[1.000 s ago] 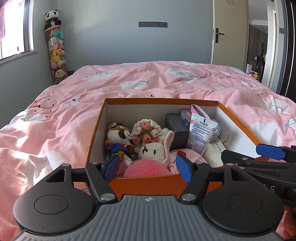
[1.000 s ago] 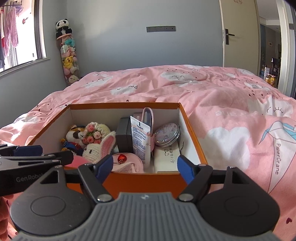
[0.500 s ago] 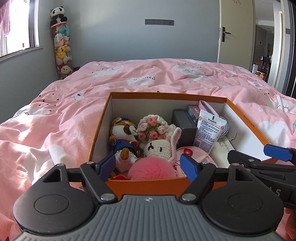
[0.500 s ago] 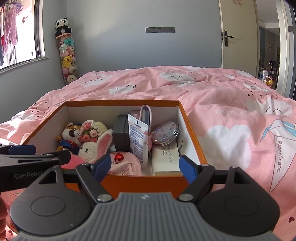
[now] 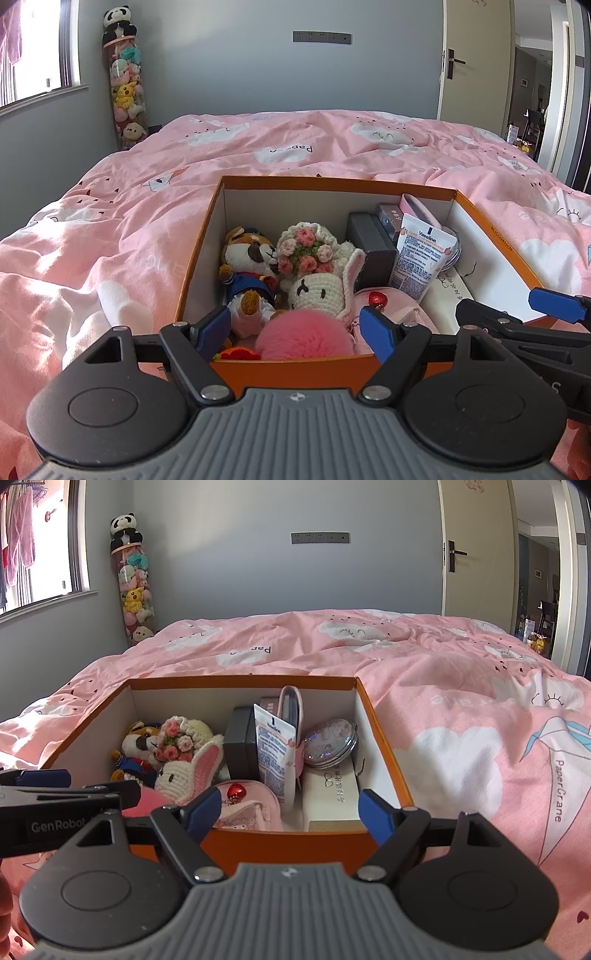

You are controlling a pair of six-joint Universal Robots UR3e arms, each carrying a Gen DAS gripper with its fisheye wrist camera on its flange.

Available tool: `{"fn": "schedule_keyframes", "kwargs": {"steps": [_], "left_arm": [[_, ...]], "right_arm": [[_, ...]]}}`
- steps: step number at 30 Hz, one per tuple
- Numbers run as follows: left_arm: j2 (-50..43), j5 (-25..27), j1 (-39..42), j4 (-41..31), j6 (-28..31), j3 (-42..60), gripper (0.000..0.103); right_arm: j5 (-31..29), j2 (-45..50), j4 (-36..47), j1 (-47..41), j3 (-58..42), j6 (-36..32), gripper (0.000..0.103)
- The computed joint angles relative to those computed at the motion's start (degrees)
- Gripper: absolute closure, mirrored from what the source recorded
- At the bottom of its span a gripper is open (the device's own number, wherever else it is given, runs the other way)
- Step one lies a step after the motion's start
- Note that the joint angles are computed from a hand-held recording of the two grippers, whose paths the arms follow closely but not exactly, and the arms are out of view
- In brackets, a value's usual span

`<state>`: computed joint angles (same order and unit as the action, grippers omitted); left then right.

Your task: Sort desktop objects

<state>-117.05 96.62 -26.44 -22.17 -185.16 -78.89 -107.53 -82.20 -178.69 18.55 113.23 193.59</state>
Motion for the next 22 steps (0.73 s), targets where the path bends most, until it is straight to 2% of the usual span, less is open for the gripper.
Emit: {"fn": "schedule_keyframes", "kwargs": {"steps": [22], "left_arm": [[0.03, -0.05, 0.01, -0.53, -0.17, 0.14, 0.013]], "right_arm": [[-0.06, -0.04, 0.12, 0.06, -0.06, 0.03, 0.02]]}}
